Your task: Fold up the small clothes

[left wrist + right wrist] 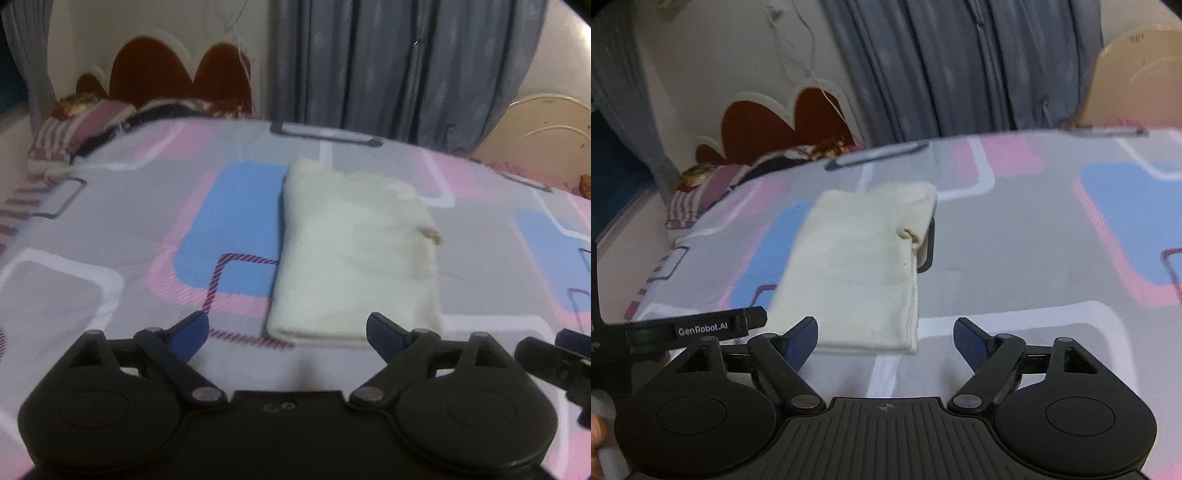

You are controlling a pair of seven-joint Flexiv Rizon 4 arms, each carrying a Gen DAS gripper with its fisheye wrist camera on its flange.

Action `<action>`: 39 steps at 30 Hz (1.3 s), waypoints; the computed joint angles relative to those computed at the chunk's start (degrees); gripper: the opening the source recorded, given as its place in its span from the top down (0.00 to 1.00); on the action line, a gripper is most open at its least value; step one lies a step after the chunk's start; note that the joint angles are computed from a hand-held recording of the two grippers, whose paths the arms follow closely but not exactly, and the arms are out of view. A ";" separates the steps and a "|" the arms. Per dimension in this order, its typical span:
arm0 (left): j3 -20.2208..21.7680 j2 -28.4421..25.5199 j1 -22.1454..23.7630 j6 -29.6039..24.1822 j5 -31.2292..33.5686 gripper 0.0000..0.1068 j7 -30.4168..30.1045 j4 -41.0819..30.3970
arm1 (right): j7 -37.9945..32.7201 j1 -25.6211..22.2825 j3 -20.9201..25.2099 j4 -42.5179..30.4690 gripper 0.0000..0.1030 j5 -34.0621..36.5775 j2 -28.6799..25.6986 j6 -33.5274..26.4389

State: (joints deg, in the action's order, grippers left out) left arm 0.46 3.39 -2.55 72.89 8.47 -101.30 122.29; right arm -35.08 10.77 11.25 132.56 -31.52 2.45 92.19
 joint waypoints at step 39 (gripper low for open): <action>-6.20 45.98 3.63 -14.10 0.17 0.04 -3.63 17.95 | 6.99 -7.92 16.16 16.46 0.00 -0.33 42.35 -7.17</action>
State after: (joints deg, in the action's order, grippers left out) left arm -5.75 49.37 1.08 58.80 8.64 -104.93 140.24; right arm -28.09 2.85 27.41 149.02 -31.86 44.81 85.02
